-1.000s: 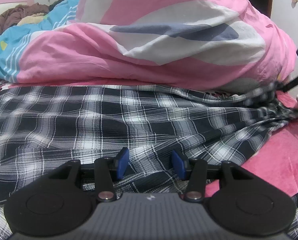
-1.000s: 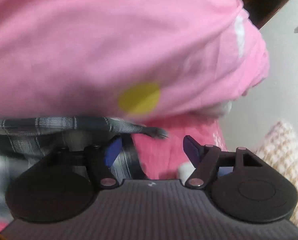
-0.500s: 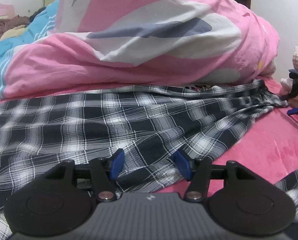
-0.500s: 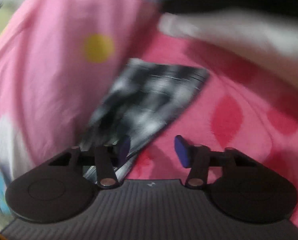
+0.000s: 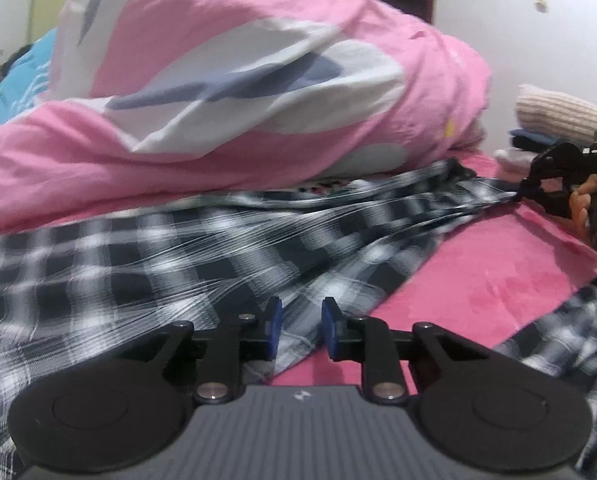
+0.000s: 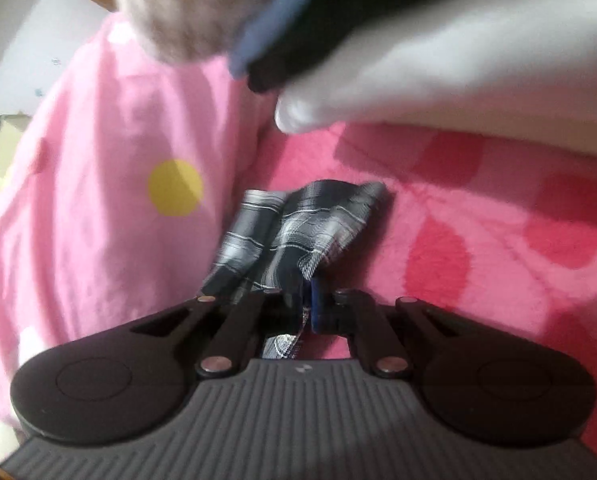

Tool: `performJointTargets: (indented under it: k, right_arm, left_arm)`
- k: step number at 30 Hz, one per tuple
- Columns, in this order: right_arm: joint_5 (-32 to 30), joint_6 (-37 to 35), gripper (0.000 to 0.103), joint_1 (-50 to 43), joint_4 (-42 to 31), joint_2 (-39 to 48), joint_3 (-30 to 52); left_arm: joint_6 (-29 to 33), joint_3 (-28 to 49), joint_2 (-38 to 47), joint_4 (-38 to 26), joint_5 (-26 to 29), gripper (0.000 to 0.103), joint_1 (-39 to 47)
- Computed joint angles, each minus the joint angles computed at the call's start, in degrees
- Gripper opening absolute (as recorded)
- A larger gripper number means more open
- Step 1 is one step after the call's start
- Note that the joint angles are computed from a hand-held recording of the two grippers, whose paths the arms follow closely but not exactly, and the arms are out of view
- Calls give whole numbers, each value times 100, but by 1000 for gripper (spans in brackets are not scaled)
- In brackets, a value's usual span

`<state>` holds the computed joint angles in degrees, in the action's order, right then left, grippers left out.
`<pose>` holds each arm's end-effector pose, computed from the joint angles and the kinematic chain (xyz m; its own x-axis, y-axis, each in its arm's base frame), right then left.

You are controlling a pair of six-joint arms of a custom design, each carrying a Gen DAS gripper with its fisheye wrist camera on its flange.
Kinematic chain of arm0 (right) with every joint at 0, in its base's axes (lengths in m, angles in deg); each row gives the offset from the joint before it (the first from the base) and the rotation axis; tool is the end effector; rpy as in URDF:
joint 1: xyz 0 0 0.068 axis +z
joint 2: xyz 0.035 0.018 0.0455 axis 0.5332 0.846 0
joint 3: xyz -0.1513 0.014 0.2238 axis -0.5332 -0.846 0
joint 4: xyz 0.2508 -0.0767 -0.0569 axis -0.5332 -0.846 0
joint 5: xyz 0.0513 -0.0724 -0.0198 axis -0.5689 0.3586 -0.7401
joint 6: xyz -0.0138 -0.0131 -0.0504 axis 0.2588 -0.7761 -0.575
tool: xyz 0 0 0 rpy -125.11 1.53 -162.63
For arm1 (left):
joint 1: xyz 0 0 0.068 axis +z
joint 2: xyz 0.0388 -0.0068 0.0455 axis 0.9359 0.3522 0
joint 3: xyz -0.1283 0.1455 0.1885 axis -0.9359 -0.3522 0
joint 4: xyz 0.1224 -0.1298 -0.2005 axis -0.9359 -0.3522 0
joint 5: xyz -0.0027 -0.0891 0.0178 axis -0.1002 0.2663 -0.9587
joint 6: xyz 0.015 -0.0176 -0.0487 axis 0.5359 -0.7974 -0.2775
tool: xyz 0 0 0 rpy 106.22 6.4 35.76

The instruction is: Fold clothes

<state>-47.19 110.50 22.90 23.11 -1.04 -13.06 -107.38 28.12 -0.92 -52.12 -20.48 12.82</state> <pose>0.2076 -0.0242 0.1705 -0.4007 0.7853 -0.4719 0.3258 0.6036 0.7277 0.1027 -0.1201 0.1375 -0.5278 0.0915 -0.8444 0.2479 0.9675 -0.0502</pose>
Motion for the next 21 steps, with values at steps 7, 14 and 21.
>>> performJointTargets:
  k: [7, 14, 21]
  right_arm:
    - [-691, -547, 2, -1005, -1527, -2080, -402]
    - [-1562, -638, 2, -1823, -1962, -2221, -277]
    - [-2064, -485, 2, -2088, -2334, -2280, 40]
  left_arm:
    - [331, -39, -42, 186, -278, 31, -351]
    - [384, 319, 51, -822, -1494, 37, -1647]
    - [1384, 1158, 2263, -998, -2074, 37, -1700]
